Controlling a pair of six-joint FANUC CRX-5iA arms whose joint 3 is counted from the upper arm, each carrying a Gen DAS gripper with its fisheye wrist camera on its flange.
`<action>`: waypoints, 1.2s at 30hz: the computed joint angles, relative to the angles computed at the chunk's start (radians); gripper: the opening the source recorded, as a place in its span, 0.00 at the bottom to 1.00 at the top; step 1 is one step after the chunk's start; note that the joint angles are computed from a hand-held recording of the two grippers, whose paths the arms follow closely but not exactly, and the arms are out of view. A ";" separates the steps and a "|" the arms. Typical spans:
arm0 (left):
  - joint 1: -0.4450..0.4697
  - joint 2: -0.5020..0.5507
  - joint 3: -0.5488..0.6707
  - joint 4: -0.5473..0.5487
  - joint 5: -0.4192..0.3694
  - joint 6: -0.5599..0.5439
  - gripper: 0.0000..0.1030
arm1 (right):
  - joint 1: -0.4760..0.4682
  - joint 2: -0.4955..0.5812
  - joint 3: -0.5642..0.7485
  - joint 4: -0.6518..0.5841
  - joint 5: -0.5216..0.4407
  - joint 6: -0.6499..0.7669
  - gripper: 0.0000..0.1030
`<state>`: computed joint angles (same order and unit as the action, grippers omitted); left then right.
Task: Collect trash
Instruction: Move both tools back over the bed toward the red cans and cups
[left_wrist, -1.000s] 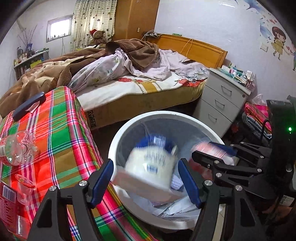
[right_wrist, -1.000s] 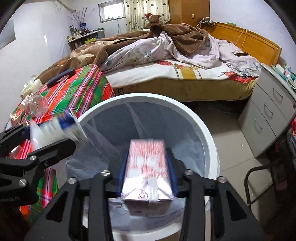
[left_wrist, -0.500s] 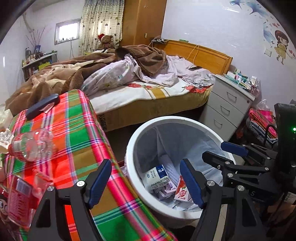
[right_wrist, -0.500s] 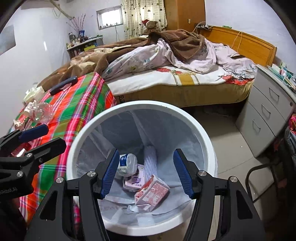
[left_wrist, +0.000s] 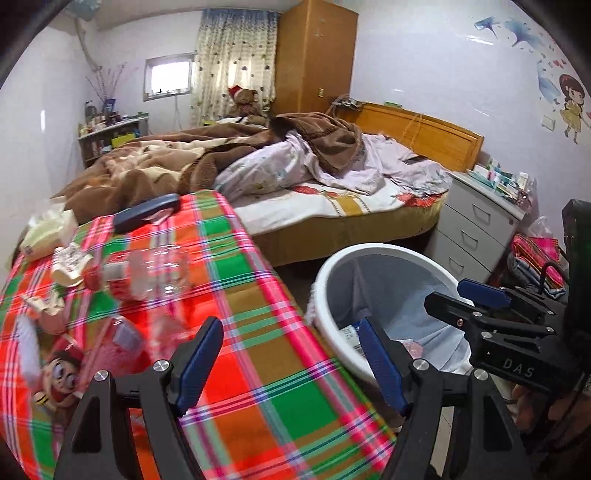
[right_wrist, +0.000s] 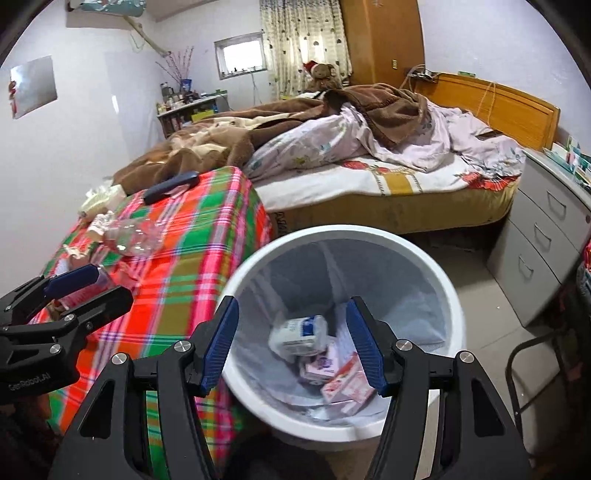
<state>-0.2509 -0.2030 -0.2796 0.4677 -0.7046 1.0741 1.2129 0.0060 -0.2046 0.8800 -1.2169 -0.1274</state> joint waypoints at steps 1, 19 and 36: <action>0.010 -0.009 -0.008 0.006 -0.001 -0.003 0.73 | 0.003 0.004 0.004 0.002 0.002 -0.001 0.60; 0.284 -0.175 -0.139 0.014 -0.020 -0.036 0.73 | 0.005 0.120 0.108 0.013 0.159 0.018 0.60; 0.469 -0.106 -0.147 0.076 -0.077 -0.139 0.74 | -0.015 0.248 0.265 -0.167 0.316 0.146 0.60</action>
<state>0.2180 -0.3093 -0.4265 0.5438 -0.7816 0.9349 1.1979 0.2541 0.0608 0.7128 -0.9012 0.0186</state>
